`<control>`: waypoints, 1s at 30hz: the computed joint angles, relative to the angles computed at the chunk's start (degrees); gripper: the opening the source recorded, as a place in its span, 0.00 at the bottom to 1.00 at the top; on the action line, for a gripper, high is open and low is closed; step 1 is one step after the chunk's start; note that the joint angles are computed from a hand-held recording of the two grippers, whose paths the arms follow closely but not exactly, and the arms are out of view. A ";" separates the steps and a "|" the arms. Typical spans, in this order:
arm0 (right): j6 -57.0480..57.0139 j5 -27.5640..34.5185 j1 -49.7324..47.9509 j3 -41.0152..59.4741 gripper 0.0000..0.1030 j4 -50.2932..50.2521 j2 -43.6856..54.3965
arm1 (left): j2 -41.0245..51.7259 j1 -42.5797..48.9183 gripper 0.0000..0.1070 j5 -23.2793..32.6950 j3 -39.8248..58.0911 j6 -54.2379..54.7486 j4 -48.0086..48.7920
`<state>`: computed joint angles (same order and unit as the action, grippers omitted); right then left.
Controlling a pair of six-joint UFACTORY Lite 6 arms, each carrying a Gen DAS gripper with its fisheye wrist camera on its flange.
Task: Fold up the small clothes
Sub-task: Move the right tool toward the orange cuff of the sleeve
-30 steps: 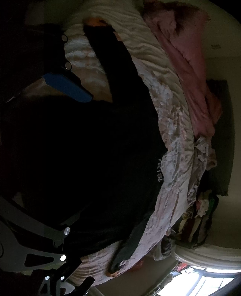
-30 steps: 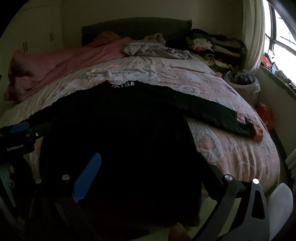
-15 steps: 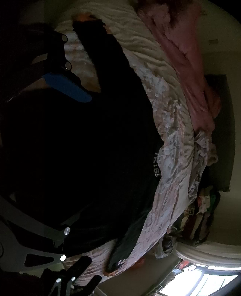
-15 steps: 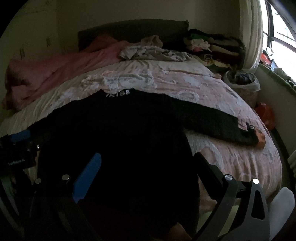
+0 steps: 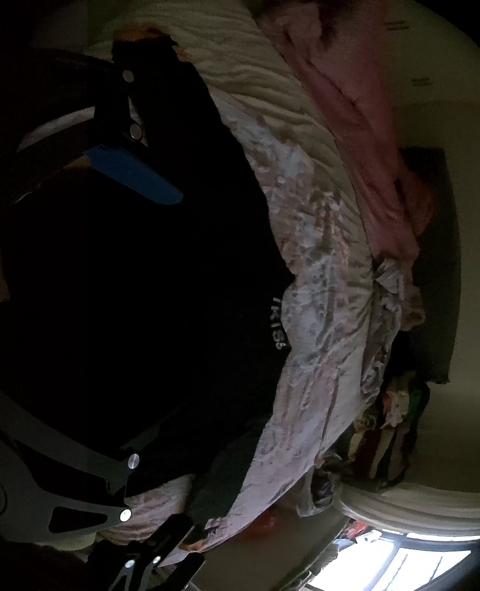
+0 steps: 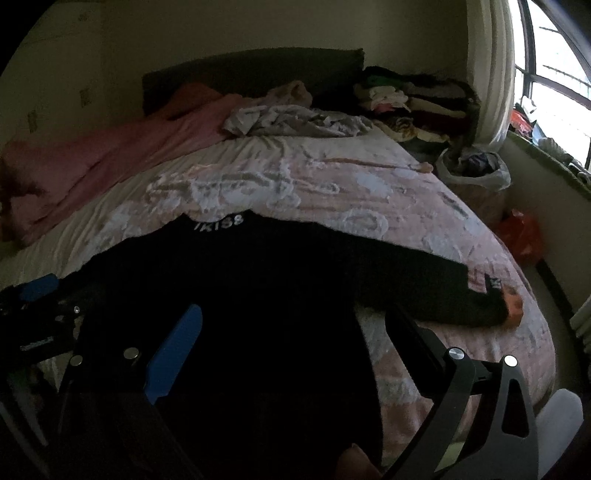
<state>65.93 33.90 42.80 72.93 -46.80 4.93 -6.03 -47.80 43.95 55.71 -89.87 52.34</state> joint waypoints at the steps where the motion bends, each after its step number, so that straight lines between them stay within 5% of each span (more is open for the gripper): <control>1: -0.66 0.42 -0.56 1.24 0.96 0.25 0.77 | 0.58 0.42 0.88 -0.32 0.65 0.17 0.04; 30: -13.68 -1.19 -15.86 28.12 0.96 11.20 18.78 | 22.88 9.84 0.88 -3.90 27.41 15.10 -5.57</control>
<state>52.25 32.70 26.94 101.05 -35.60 23.70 16.85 -37.96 40.04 83.13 -74.77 46.77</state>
